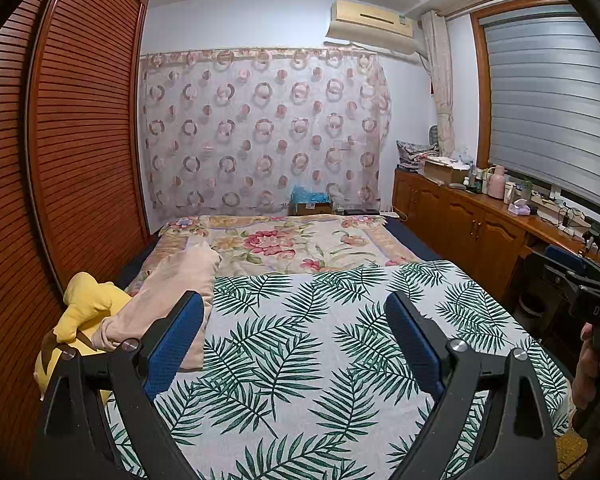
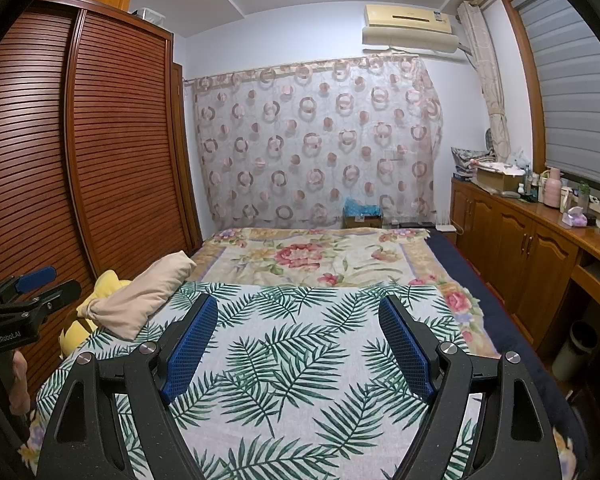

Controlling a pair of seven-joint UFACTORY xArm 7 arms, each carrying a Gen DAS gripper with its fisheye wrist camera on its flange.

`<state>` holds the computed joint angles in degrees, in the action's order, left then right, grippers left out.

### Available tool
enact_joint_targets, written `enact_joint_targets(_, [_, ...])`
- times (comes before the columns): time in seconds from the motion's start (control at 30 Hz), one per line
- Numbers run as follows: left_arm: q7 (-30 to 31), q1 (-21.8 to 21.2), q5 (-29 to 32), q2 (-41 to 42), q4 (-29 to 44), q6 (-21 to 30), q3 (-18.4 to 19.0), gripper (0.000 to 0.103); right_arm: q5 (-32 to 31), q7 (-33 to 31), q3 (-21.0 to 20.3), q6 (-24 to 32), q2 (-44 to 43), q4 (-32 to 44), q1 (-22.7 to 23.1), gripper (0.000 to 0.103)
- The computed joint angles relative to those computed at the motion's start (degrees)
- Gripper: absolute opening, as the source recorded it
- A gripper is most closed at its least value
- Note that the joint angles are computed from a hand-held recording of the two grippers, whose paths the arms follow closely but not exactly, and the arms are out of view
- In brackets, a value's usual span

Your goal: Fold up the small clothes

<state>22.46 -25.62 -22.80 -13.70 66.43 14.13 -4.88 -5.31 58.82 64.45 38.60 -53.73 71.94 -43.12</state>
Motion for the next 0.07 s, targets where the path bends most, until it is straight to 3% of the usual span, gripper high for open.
enact_joint_targets(0.07, [-0.02,0.00,0.00,-0.01,-0.03,-0.01,0.01,0.093,0.07,0.01,-0.11,-0.14,-0.07,-0.23,0.20,0.084])
